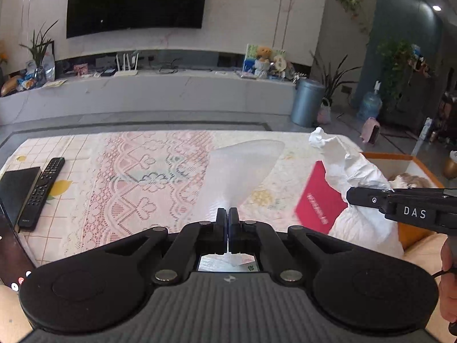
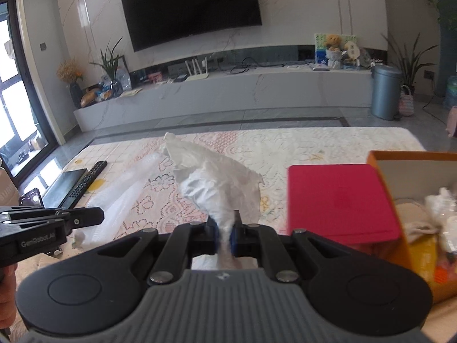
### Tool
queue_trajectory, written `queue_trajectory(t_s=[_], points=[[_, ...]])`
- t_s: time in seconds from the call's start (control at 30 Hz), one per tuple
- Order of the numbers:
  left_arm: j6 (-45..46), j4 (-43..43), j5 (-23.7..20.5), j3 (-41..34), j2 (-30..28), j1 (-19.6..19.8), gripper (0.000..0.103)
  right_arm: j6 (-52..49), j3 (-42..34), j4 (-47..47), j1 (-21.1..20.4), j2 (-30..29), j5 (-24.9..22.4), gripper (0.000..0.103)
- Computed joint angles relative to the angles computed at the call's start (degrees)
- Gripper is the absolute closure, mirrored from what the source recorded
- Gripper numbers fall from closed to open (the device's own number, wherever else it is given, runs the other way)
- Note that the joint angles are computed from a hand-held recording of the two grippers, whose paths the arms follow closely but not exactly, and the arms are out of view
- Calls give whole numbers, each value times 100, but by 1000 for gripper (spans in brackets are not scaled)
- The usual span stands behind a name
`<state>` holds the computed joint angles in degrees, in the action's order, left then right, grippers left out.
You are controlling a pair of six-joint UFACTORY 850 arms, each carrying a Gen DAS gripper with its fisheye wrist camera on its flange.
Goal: Organize soft objects
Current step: 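Carry the white plastic bag with the right tool while the left tool grasps the clear plastic sheet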
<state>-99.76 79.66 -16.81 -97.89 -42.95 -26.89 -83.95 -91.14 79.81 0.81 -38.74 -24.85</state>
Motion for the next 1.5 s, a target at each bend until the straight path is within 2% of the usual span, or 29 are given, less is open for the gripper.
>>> queue_trajectory(t_s=[0.27,0.5,0.67,0.8,0.9,1.03,1.1,1.17,1.23,1.3,1.37,1.43,1.47,1.5], points=[[-810,970,196,-84,82,-305,102,-848,733,1094,-464,619,123,97],[-157,580,426,-743,-276,-468,102,-1049,826,1377,-968,889,-81,97],[731,-366,457,-949,-432,-523,102,-21,557,134,-1051,726,-348,97],[1128,-832,347,-782,-390,-540,102,1001,542,-932,-975,508,-552,97],[1669,-1566,363,-628,-374,-492,102,1795,431,-1597,-880,244,-692,96],[2187,-2347,361,-474,-381,-399,102,2402,181,-2438,-700,-45,-947,89],[2387,-2642,324,-434,-386,-361,102,2551,-1,-2825,-594,-156,-1042,79],[2487,-2792,327,-361,-358,-327,102,2708,-256,-3249,-498,-294,-1265,59],[2493,-2818,337,-303,-334,-302,102,3041,-553,-3806,-400,-437,-1456,49],[2407,-2717,355,-237,-302,-271,102,3207,-939,-4141,-376,-608,-1850,43],[2409,-2691,368,-196,-283,-237,102,3367,-1420,-4405,-398,-817,-2266,29],[2506,-2758,396,-196,-292,-212,102,3635,-1946,-4788,-386,-1051,-2569,19],[2613,-2863,407,-214,-309,-196,102,3833,-2261,-5041,-372,-1214,-2723,15],[2750,-3001,415,-237,-329,-181,102,4059,-2627,-5297,-357,-1420,-2908,15]])
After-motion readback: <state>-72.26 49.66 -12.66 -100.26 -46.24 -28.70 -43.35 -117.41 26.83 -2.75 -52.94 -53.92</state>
